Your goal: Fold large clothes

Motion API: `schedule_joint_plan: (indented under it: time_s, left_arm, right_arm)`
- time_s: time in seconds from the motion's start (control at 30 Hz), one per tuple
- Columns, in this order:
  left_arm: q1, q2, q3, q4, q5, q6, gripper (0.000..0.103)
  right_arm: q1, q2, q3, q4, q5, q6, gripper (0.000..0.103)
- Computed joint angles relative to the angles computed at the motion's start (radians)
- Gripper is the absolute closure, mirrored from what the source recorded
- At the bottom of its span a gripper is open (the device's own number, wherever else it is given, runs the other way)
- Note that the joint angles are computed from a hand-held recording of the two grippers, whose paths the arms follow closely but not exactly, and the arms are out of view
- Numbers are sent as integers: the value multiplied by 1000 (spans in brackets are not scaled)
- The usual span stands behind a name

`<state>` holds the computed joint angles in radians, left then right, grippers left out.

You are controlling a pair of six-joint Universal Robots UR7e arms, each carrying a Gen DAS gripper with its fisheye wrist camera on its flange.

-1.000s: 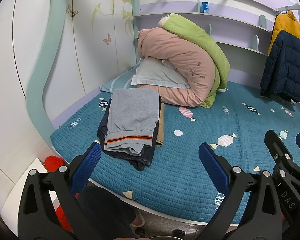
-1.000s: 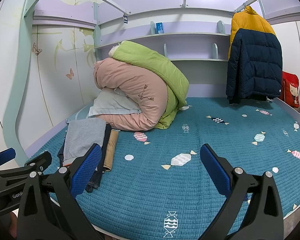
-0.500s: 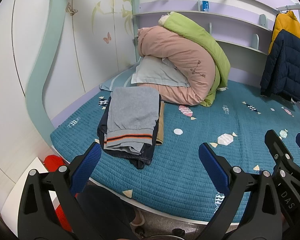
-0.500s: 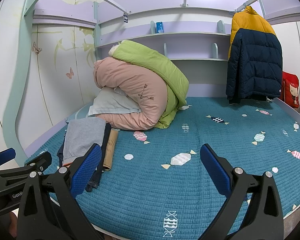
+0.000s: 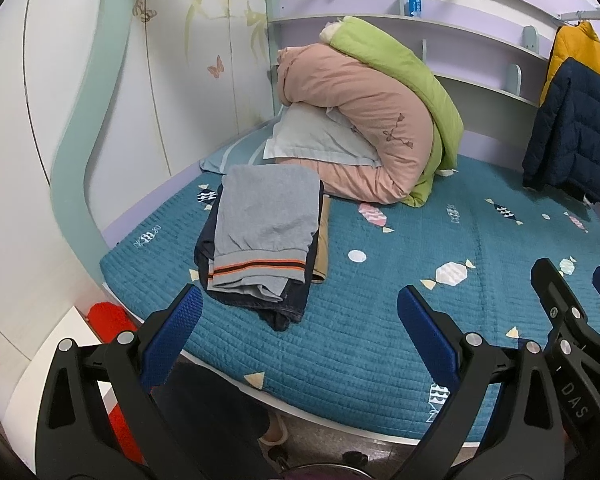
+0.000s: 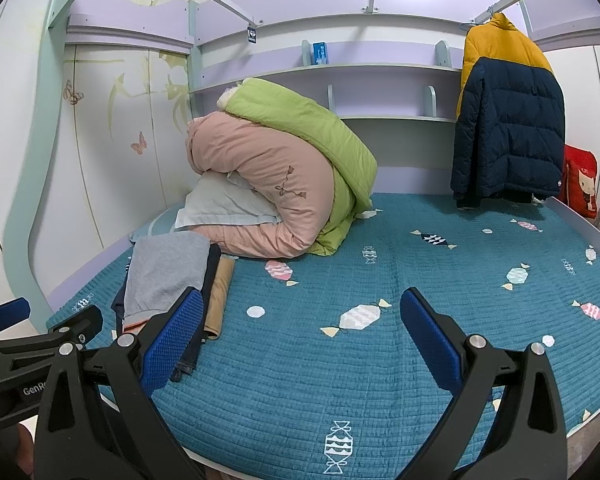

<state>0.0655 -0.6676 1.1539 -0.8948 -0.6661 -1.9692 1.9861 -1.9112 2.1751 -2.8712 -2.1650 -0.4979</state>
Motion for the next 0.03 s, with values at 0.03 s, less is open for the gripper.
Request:
schedule_joint_plan:
  time_s: [0.03]
  left_arm:
    - [0,1,-3,3,-1,-1,5]
  right_arm:
    - [1,1,0,-1,-1,0,8]
